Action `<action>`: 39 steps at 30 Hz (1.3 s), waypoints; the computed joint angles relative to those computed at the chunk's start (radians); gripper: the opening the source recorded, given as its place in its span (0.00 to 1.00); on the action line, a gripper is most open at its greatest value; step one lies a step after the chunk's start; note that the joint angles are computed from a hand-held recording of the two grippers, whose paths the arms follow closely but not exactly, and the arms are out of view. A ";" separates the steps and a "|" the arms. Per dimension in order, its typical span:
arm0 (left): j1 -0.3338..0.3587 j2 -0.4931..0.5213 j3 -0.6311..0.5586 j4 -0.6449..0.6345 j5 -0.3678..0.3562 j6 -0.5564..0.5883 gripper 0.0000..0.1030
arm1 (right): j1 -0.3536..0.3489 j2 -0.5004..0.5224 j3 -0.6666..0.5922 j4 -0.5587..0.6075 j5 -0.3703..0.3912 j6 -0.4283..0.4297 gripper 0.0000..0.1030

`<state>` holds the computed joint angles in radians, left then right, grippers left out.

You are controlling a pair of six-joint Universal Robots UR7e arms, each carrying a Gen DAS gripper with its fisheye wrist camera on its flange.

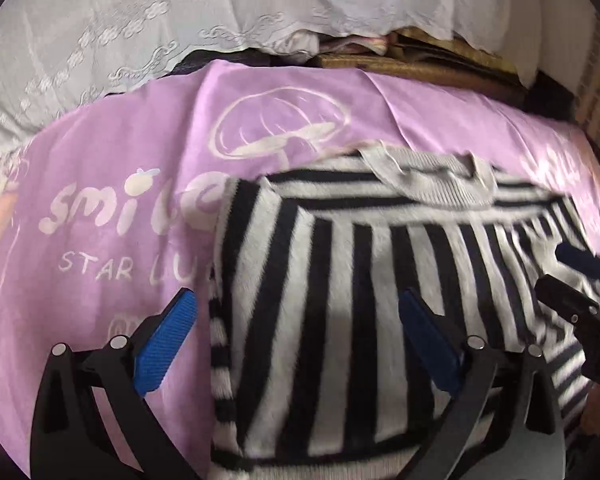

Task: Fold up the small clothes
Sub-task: 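Grasp the folded sleeve with the right tool and straighten it on the body, then grasp the sweater hem with both tools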

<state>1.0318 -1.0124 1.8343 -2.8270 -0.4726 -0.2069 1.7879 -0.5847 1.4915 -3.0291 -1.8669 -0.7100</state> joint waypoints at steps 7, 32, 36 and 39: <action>0.008 -0.007 0.044 0.051 0.019 -0.086 0.96 | -0.015 0.001 0.000 0.039 -0.005 0.011 0.78; -0.066 -0.005 0.117 0.109 0.200 -0.184 0.96 | -0.021 -0.028 0.045 -0.028 -0.024 0.062 0.90; -0.076 -0.024 0.138 0.139 0.202 -0.233 0.96 | -0.022 -0.046 0.070 -0.059 -0.004 0.063 0.90; -0.091 -0.046 0.168 0.148 0.199 -0.271 0.96 | -0.025 -0.079 0.117 -0.088 0.020 0.062 0.90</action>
<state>0.9406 -1.0582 2.0019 -2.6790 -0.2731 -0.4781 1.7631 -0.6633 1.6090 -3.1171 -1.8468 -0.6477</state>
